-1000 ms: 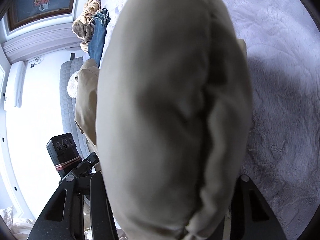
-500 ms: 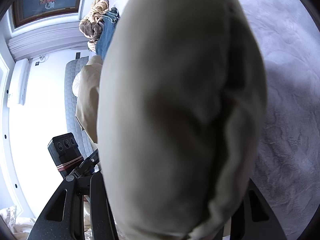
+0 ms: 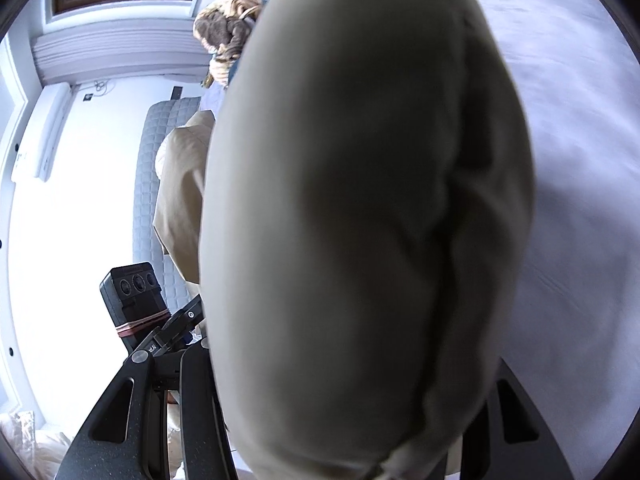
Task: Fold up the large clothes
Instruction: 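Lower the folded layer onto the jacket and open both grippers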
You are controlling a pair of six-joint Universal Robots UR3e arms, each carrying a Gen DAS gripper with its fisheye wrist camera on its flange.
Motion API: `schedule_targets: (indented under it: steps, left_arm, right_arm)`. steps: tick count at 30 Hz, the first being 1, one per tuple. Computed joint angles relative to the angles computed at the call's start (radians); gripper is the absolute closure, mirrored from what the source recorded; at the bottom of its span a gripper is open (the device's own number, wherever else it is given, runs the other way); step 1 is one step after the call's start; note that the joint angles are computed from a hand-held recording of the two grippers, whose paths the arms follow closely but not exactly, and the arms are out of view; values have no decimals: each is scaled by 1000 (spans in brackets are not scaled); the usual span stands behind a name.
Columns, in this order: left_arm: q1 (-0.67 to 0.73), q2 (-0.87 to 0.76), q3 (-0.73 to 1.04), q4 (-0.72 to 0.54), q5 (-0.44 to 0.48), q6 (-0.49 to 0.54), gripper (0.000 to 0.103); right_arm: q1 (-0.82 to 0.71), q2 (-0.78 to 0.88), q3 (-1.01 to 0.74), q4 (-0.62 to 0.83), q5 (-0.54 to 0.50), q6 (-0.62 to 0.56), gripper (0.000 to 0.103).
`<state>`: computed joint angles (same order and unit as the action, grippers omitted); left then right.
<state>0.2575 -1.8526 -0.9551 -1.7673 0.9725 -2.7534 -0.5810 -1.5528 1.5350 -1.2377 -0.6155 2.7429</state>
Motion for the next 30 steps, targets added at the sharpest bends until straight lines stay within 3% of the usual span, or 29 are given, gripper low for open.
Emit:
schedule_targets:
  steps: [4, 8, 12, 15, 17, 22, 23, 25, 28, 30]
  left_arm:
    - [43, -97, 1, 127, 53, -16, 19]
    - [56, -169, -31, 223, 115, -53, 18]
    - [66, -148, -109, 291, 116, -44, 13]
    - [61, -130, -132, 309, 126, -39, 12]
    - [43, -140, -104, 303, 133, -62, 12]
    - [19, -131, -115, 325, 150, -95, 12]
    - [19, -131, -117, 326, 151, -95, 12]
    - [20, -125, -127, 333, 153, -94, 12]
    - [14, -123, -131, 341, 164, -102, 9]
    - [3, -124, -132, 357, 194, -108, 7]
  right_arm:
    - [188, 224, -99, -354, 18, 264, 49]
    - [299, 399, -215, -513, -44, 388, 49]
    - [327, 487, -285, -556, -81, 454, 47]
    - [333, 458, -253, -571, -126, 481, 43]
    - [303, 345, -203, -503, -213, 446, 41]
    - [339, 197, -259, -477, -429, 497, 40]
    - [351, 163, -261, -490, -477, 514, 43]
    - [274, 89, -232, -502, -517, 448, 74]
    - [249, 6, -199, -516, -483, 397, 81]
    - [326, 82, -255, -581, -505, 419, 81]
